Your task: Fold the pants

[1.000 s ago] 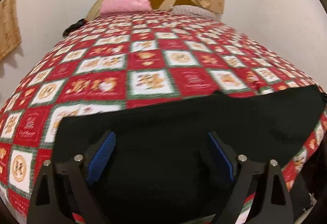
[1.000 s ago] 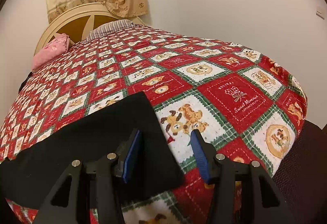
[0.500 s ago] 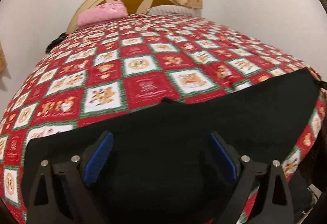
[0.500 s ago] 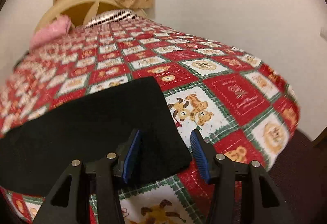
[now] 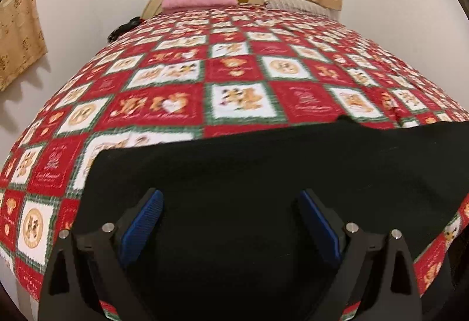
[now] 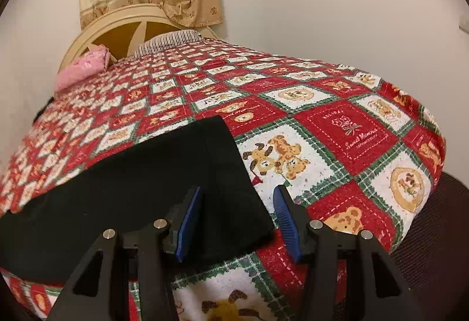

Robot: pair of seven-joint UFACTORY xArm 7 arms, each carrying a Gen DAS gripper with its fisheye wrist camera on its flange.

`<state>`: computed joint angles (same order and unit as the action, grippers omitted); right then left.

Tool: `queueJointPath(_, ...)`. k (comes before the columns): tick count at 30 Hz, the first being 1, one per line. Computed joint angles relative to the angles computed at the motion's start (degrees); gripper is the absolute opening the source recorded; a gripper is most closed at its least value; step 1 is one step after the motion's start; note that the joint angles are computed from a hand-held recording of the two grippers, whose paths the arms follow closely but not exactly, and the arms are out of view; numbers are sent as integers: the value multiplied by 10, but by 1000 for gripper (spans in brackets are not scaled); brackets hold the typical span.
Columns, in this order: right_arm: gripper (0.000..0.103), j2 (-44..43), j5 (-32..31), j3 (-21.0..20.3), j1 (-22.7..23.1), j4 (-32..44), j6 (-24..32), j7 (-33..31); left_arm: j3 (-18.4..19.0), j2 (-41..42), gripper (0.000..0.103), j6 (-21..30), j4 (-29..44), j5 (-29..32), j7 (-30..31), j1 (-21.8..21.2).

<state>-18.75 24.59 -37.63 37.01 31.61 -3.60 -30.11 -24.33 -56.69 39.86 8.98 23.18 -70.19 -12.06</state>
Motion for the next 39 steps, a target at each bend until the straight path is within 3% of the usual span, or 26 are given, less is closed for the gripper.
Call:
queueJointPath(3, 53, -18, 3, -43, 42, -5, -5, -15, 7, -24, 96, 16, -15, -5, -1, -8)
queueJointPath(6, 53, -53, 5, -122, 115, -6, -7, -26, 4, -51, 96, 35, -26, -6, -2, -15)
queueJointPath(10, 53, -141, 16, -231, 202, 4, 25, -40, 7, -62, 96, 37, -35, -7, 1, -19)
queueJointPath(12, 53, -169, 24, -254, 216, 9, 44, -44, 6, -58, 97, 37, -33, -5, 3, -17)
queueJointPath(14, 52, -175, 33, -257, 215, 14, 57, -41, 6, -53, 98, 35, -32, -3, 3, -15)
queueJointPath(17, 43, -155, 44, -244, 201, 17, 64, -38, 4, -52, 99, 33, -32, -3, 0, -15)
queueJointPath(23, 41, -129, 61, -246, 210, 28, 62, -58, 4, -52, 99, 31, -31, -1, -2, -13)
queueJointPath(27, 40, -90, 62, -213, 185, 31, 62, -62, -3, -55, 100, 20, -38, 4, -10, -10)
queueJointPath(30, 21, -83, 82, -207, 176, 41, 82, -73, -2, -57, 101, 19, -41, 7, -9, -11)
queueJointPath(33, 14, -92, 109, -211, 177, 45, 98, -88, -1, -57, 102, 15, -42, 7, -11, -12)
queueJointPath(39, 11, -120, 138, -146, 138, 16, 60, -103, 0, -63, 102, 17, -45, 5, -10, -16)
